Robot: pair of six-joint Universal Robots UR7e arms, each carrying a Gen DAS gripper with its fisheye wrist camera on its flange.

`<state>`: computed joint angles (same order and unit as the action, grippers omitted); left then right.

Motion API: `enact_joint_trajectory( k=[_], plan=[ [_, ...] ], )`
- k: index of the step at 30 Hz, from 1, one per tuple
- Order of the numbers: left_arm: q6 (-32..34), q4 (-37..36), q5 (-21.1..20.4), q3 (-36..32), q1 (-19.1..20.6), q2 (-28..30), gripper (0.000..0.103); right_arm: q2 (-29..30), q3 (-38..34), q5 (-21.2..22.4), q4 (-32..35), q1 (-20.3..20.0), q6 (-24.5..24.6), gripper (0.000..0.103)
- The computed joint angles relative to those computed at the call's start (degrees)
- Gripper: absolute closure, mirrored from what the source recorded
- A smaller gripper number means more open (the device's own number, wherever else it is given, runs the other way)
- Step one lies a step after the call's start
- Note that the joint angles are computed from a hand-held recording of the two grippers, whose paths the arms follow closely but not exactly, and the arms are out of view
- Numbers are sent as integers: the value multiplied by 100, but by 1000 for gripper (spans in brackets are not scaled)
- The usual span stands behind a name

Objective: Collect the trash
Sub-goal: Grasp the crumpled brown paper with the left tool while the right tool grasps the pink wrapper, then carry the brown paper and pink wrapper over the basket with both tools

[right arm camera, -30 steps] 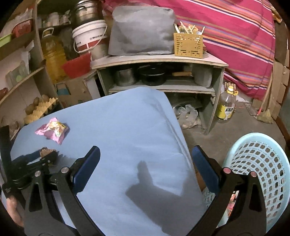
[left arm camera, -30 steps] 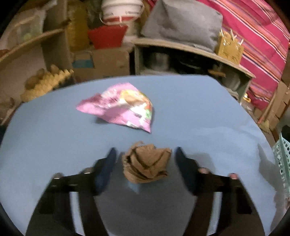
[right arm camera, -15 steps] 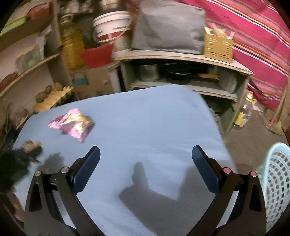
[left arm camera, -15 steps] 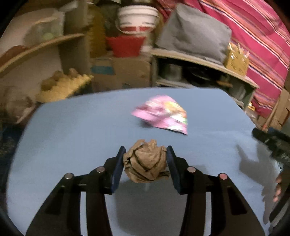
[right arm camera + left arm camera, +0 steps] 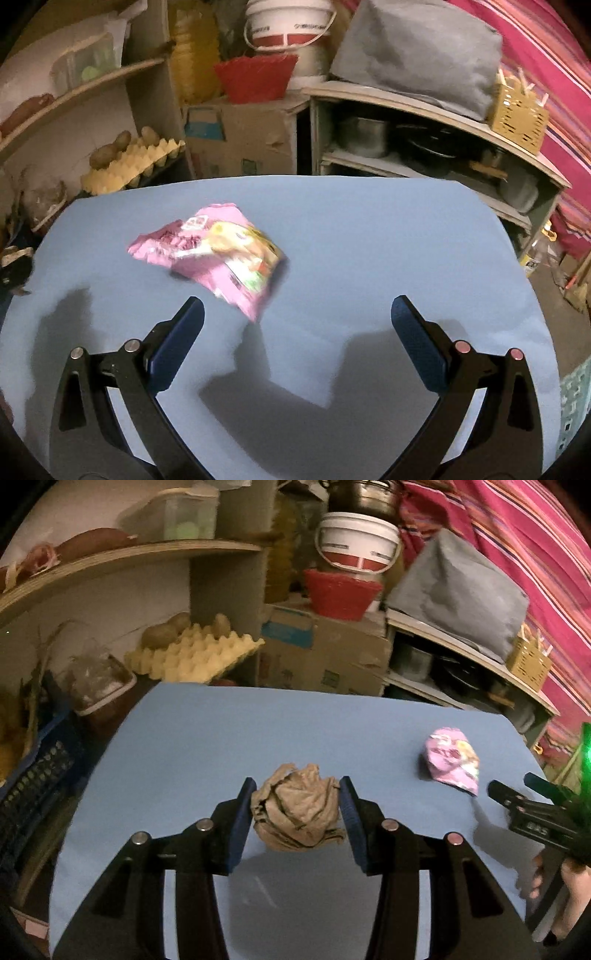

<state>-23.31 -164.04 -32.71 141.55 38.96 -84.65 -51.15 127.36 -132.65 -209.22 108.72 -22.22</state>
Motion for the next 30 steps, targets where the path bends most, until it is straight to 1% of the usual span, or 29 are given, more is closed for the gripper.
enact_joint_trajectory(
  k=[1,3,5,6,7,9,12,13,15,16,18,19,20,21,23,25,27,30],
  plan=[
    [53,-43,-14,-19,18,-45,57,85,-128,-52,37,29,20,4],
    [200,-170,-46,-51,49,-93,57,174,-339,-6,104,76,32,4],
    [325,-222,28,-75,38,-78,57,238,-528,4,218,142,-58,4],
    [363,-217,68,-94,46,-59,57,300,-660,-101,381,177,-78,4],
    [356,-202,72,-101,52,-49,57,341,-802,-193,711,185,-6,4],
    [366,-181,51,-131,100,-51,57,423,-949,-151,901,143,33,4],
    [347,-156,91,-135,117,-85,57,589,-1129,-239,1033,89,85,5],
    [318,-122,87,-133,118,-118,57,598,-1145,-172,1149,52,175,5],
    [260,-91,87,-128,112,-154,57,642,-1140,-134,1214,26,172,6],
    [219,-68,87,-127,109,-169,57,676,-1137,-170,1240,26,99,9],
    [139,-14,76,-120,101,-185,57,744,-1088,-234,1076,37,-67,24],
    [126,-3,81,-122,94,-188,57,785,-1088,-283,977,49,-175,27],
    [99,16,100,-114,72,-199,57,792,-1076,-266,930,46,-222,33],
    [67,32,117,-110,46,-208,57,772,-1056,-218,932,34,-233,42],
    [62,18,85,-107,29,-235,57,691,-1022,-72,1119,-8,-158,53],
    [48,52,103,-91,-30,-256,57,652,-979,2,1154,-25,-153,59],
    [19,142,169,-56,-96,-290,57,647,-944,-11,1071,-13,-231,68],
    [-21,218,191,-25,-132,-354,57,550,-782,1,853,-14,-325,74]
  ],
)
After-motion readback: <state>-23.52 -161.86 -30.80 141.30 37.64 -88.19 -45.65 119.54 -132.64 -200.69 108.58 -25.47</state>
